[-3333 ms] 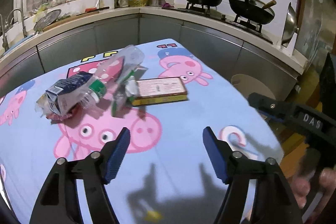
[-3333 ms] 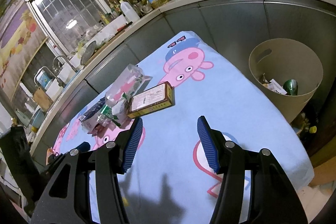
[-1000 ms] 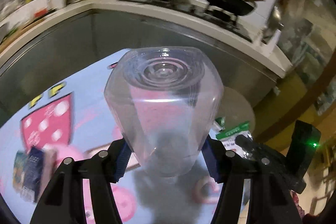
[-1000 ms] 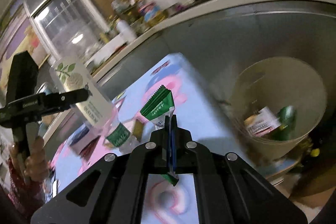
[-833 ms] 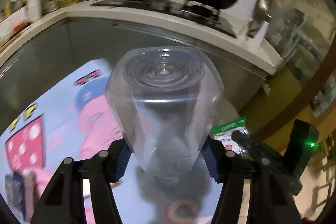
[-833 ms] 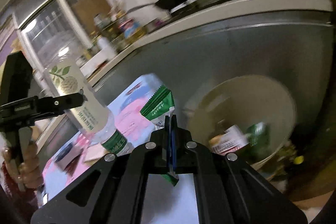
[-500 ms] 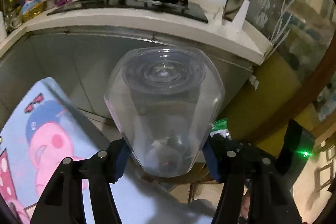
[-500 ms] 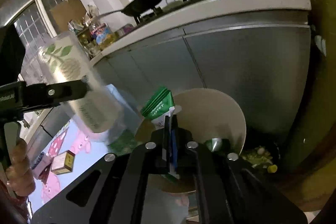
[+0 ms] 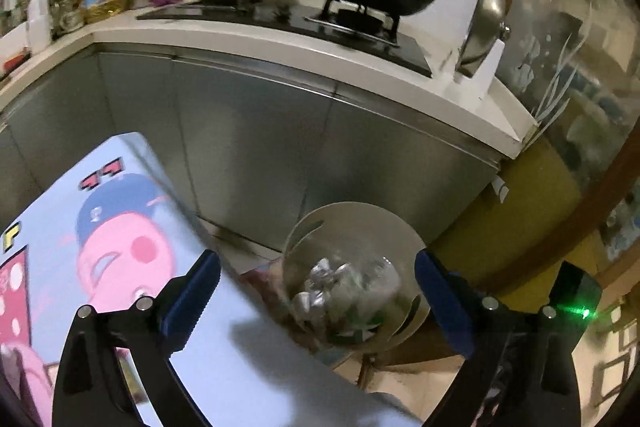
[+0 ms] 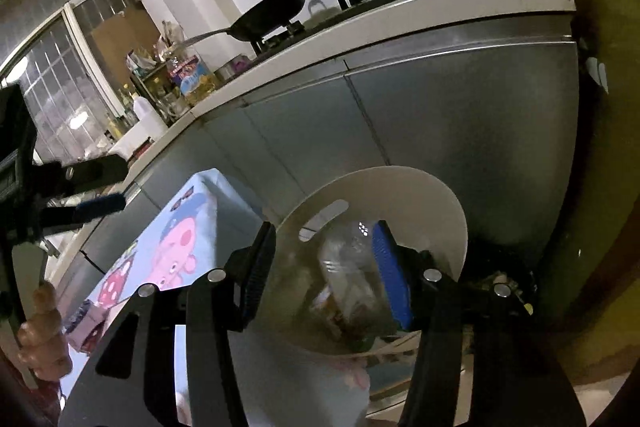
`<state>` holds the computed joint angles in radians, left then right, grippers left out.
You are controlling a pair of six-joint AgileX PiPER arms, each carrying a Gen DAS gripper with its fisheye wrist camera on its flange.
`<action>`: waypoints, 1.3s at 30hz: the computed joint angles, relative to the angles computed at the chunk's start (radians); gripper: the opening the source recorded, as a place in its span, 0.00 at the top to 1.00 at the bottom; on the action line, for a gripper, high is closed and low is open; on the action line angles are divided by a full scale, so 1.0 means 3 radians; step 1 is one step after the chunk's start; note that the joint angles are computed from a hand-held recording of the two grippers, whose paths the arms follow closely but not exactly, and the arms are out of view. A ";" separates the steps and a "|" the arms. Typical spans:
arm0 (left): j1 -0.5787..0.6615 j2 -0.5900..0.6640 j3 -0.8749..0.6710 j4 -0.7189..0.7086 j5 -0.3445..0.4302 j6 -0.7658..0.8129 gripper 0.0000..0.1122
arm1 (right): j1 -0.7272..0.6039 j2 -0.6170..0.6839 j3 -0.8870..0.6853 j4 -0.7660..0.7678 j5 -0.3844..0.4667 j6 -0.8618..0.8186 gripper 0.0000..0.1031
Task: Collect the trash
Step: 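Carry both bottles to the beige bin and open both tools, then bring both open tools back over the table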
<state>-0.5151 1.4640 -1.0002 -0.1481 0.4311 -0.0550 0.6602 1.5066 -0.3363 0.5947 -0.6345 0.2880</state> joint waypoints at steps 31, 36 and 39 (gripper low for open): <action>0.0248 -0.2477 0.1817 0.1685 0.0472 -0.1638 0.14 | 0.2169 -0.0236 -0.0936 0.3097 -0.0352 -0.2290 0.44; 0.0717 -0.2639 0.1862 0.1033 0.0469 -0.0868 0.13 | 0.2265 -0.0210 -0.1070 0.3217 -0.0404 -0.2477 0.42; 0.0988 -0.2683 0.1889 0.0671 0.0475 -0.0436 0.13 | 0.2273 -0.0176 -0.1137 0.3243 -0.0382 -0.2541 0.42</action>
<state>-0.2187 0.6592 -0.4335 0.0532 0.5737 -0.1857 1.3423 1.4539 -0.6775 1.5677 -0.7493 -0.4743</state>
